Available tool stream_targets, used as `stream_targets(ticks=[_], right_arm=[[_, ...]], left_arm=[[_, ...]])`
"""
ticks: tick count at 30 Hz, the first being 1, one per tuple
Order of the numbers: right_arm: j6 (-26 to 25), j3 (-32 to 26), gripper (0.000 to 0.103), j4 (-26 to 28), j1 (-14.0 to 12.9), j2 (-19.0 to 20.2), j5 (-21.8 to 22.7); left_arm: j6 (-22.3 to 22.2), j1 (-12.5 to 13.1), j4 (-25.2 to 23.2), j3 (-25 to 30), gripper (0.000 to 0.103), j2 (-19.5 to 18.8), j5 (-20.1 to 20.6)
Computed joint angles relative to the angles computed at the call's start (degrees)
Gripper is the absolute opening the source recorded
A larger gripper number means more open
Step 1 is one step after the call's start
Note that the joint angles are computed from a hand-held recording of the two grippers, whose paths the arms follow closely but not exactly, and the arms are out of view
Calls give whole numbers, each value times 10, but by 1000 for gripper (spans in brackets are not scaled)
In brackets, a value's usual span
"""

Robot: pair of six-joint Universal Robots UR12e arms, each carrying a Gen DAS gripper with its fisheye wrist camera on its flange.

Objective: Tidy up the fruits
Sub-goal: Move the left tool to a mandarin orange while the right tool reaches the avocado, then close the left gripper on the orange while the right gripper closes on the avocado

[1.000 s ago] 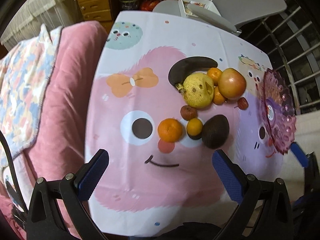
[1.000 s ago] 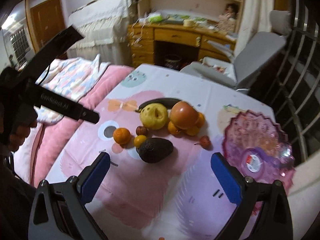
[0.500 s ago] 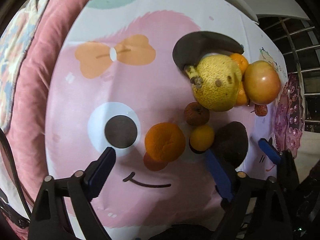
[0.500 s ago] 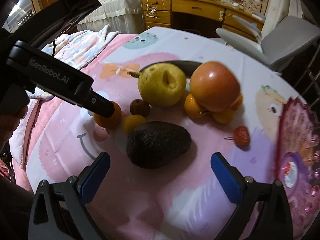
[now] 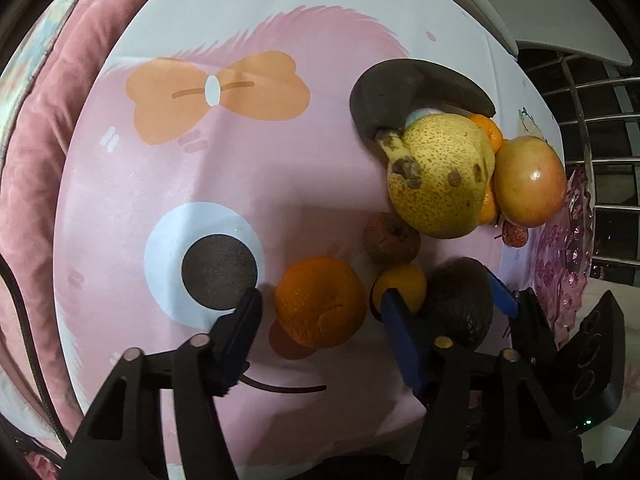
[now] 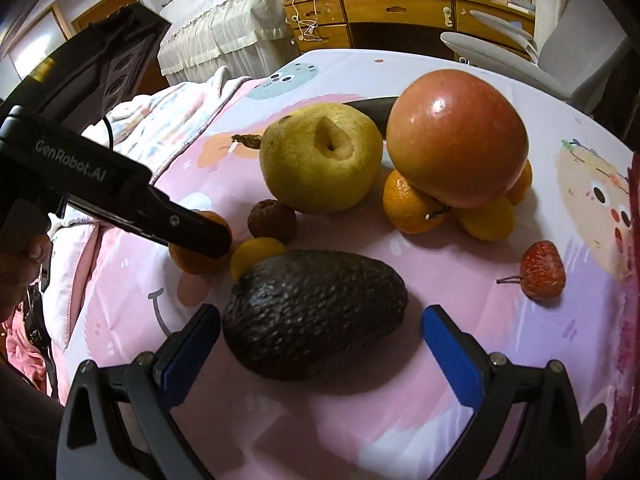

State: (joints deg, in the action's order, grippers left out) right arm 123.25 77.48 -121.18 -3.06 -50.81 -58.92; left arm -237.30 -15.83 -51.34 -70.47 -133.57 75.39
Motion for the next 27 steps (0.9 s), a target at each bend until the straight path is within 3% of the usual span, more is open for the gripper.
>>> stream_targets(ticks=[6, 10, 21, 27], right_arm=[[24, 0, 101, -12, 0, 5, 25], [41, 5, 85, -34, 0, 4, 28], [74, 18, 84, -49, 2, -5, 0], [102, 55, 84, -62, -3, -32, -6]], left_arm=[[-8, 2, 35, -16, 44, 2, -11], [-7, 2, 44, -19, 43, 3, -12], [6, 0, 41, -35, 43, 19, 9], [17, -8, 47, -51, 43, 37, 29]])
